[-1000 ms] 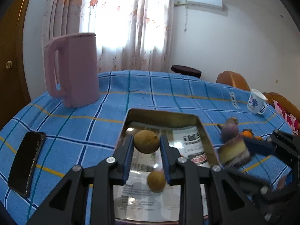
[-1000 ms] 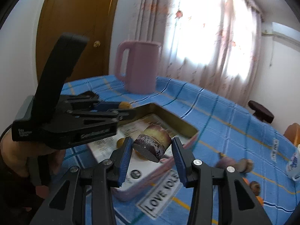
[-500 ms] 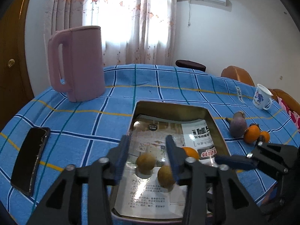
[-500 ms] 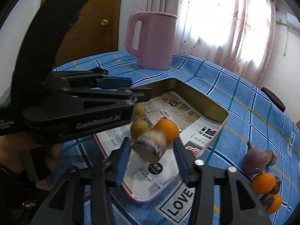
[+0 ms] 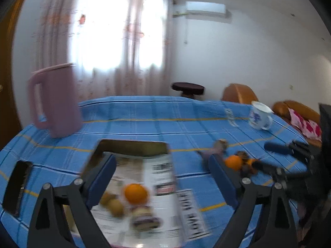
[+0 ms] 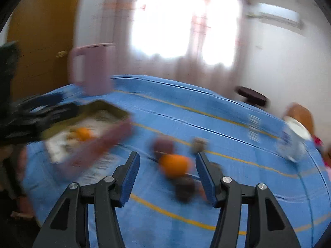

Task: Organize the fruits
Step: 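Carry both items over the tin box and open both grippers to release, then grasp another orange with the right gripper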

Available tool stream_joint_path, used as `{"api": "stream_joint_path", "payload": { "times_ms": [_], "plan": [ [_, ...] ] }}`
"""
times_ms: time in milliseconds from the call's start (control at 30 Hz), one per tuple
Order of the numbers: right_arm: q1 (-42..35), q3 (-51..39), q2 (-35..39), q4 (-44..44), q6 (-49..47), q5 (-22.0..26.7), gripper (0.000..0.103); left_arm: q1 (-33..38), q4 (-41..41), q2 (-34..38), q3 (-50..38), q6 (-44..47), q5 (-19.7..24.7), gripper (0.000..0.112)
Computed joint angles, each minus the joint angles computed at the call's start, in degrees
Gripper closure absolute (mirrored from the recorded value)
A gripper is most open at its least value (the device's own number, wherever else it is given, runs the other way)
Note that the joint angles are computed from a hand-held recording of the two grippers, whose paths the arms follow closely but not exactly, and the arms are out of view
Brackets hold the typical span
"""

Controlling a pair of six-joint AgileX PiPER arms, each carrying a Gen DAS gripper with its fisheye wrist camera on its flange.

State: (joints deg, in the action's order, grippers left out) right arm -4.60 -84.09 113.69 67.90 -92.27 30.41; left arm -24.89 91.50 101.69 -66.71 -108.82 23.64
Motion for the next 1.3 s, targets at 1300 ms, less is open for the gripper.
{"api": "stream_joint_path", "payload": {
  "times_ms": [1300],
  "plan": [
    [-6.28, -21.51, 14.68, -17.19, 28.0, 11.66, 0.067, -8.37, -65.9, 30.84, -48.33, 74.24, 12.29, 0.059]
  ]
}}
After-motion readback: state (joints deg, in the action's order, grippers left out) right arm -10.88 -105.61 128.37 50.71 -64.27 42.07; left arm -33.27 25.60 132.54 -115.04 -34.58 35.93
